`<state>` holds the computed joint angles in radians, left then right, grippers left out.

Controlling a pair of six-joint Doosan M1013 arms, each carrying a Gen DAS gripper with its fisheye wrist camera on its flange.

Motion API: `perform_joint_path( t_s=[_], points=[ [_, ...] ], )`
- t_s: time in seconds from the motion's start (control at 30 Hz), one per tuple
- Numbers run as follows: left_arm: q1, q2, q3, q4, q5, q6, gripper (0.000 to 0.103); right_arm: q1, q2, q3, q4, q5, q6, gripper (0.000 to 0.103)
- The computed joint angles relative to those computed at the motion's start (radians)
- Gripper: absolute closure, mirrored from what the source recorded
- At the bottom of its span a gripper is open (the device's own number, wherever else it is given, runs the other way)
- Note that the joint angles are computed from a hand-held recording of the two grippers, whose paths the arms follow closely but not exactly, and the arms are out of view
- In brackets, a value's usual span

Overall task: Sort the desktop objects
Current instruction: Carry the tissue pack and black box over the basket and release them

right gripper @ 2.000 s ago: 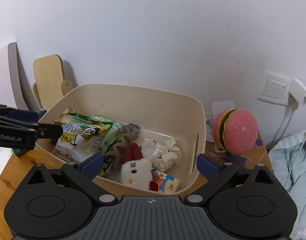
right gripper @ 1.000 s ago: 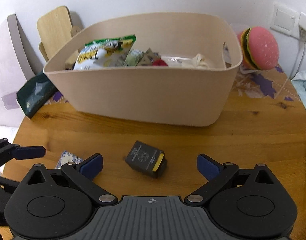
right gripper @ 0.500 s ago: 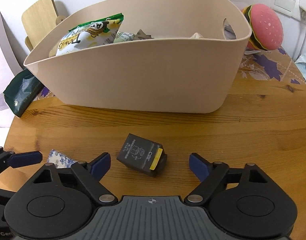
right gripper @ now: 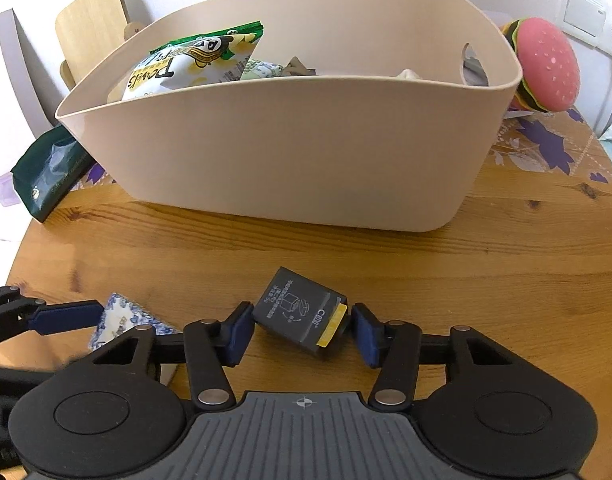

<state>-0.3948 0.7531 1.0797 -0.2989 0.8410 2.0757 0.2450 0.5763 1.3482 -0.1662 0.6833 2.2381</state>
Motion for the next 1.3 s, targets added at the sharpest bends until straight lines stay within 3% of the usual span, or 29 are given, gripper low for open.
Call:
perform_joint_path(
  t_s=[0.13,0.23,0.37,0.5,0.57,0.67,0.83,1.3],
  points=[
    [0.003,0.0,0.0,-0.003,0.004,-0.006,0.062,0.0,-0.011,0.017,-0.017,-0.019,0.007,0.053],
    [0.0,0.005,-0.013,0.036,0.026,-0.093,0.044,-0.001,-0.017,0.023,-0.026,-0.023,0.009,0.053],
    [0.001,0.011,-0.022,0.028,0.048,-0.13,0.038,0.003,-0.021,0.024,-0.045,-0.019,0.028,0.053],
    [-0.007,0.013,-0.02,0.049,0.047,-0.14,0.025,0.005,-0.024,0.029,-0.054,-0.017,0.033,0.053],
    [-0.011,0.017,-0.022,0.057,0.052,-0.136,0.025,0.005,-0.024,0.028,-0.054,-0.013,0.032,0.053],
    [-0.017,0.01,0.002,0.069,0.017,-0.081,0.038,0.004,-0.034,0.039,-0.059,-0.013,0.033,0.053],
    [-0.008,0.008,0.004,0.021,0.039,-0.01,0.039,0.004,-0.036,0.042,-0.067,-0.016,0.043,0.053],
    [0.03,-0.038,0.017,-0.083,-0.043,0.023,0.039,-0.004,-0.103,0.091,-0.101,-0.08,0.06,0.053]
  ],
)
